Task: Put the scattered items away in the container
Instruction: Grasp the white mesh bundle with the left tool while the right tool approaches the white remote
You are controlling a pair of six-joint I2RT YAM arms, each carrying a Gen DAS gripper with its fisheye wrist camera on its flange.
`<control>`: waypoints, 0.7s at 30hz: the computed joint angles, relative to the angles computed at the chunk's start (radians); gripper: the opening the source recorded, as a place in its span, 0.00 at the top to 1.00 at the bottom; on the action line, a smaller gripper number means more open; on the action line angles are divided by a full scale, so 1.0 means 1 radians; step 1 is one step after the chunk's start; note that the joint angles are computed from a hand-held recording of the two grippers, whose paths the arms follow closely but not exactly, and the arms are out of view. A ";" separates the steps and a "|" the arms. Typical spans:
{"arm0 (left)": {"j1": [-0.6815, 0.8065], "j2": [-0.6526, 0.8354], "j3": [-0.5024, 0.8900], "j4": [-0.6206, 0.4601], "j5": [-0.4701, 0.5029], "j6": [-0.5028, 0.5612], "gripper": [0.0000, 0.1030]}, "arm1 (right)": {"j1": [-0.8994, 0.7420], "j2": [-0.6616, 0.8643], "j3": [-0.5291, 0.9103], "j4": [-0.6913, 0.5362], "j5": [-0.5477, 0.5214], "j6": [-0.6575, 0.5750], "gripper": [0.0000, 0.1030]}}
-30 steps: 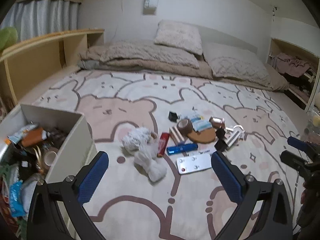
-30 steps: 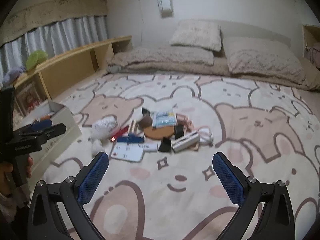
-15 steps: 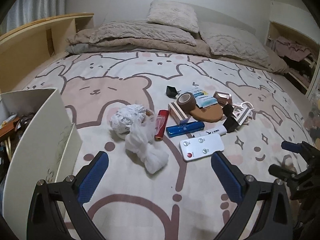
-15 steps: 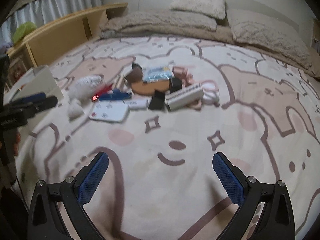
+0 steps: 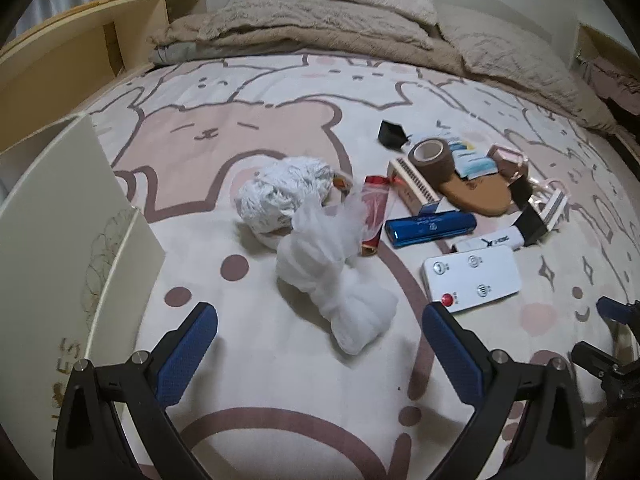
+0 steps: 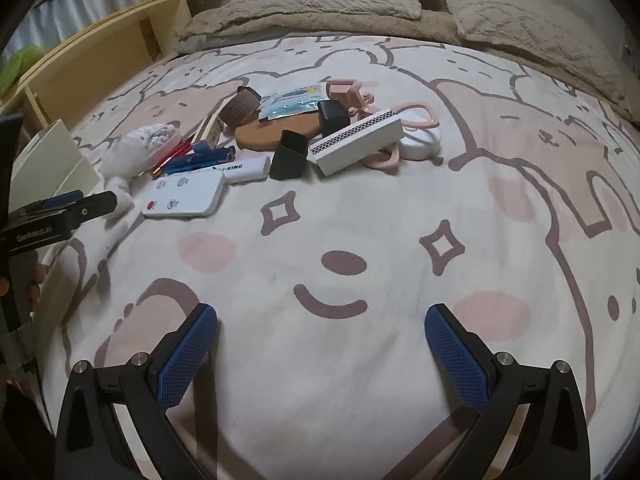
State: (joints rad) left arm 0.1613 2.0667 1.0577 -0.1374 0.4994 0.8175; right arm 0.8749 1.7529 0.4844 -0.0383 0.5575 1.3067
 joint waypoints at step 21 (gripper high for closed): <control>-0.047 0.119 0.097 -0.009 -0.099 -0.087 0.00 | 0.031 0.093 0.096 -0.123 0.032 0.017 0.00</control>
